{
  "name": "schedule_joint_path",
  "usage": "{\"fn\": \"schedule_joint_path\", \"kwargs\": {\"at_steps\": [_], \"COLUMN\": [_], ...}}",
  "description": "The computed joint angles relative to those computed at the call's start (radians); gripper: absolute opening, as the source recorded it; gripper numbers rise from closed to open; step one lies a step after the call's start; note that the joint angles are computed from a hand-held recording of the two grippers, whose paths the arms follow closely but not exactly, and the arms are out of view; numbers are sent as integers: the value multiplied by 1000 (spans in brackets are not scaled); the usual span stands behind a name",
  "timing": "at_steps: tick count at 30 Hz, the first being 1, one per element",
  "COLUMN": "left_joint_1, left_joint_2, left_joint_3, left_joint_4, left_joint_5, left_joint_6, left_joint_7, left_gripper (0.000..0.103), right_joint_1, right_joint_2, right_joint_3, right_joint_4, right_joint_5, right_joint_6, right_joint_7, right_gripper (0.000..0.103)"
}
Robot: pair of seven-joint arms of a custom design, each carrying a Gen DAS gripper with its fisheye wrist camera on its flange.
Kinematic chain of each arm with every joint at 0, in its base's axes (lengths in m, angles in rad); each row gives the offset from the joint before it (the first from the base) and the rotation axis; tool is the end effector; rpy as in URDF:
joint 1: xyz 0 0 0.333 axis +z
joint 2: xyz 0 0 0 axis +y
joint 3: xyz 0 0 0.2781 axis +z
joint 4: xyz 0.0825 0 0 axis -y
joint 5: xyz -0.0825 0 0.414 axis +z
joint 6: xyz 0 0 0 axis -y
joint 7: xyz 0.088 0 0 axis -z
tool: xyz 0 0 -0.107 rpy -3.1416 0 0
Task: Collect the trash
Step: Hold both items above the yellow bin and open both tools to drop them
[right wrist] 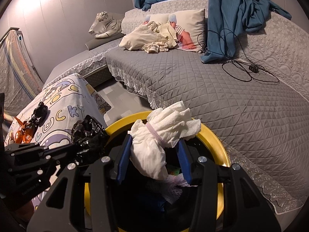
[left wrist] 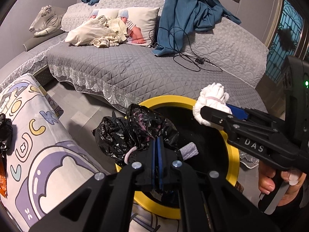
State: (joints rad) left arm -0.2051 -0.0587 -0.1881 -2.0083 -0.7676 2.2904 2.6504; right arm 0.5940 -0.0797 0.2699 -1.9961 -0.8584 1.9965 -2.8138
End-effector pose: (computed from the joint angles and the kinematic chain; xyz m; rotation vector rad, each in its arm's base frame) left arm 0.5499 -0.2465 0.4726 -0.7486 2.8282 -1.0987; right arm 0.4109 0.4137 0.4737 -1.0651 2.2625 -0.8396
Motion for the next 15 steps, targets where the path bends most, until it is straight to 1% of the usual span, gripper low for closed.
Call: {"fn": "schedule_joint_path", "kwargs": {"at_steps": [9,15], "left_joint_1": [1,3], "left_joint_2": [23,24], "left_joint_3": [-4,-6], "left_joint_4": [15,13], "left_joint_5": [14,9], "left_joint_6": [-20,-22], "left_joint_7": [-12,-15], "left_gripper": [3,3], "right_joint_1": [-5,-5], "right_joint_2": [-7,-3], "right_joint_3": [-3,-1], "right_joint_4": [-16,-11], "right_joint_5": [14,21], "right_joint_6": [16,2], "right_joint_7": [8,2], "right_gripper": [44,46]}}
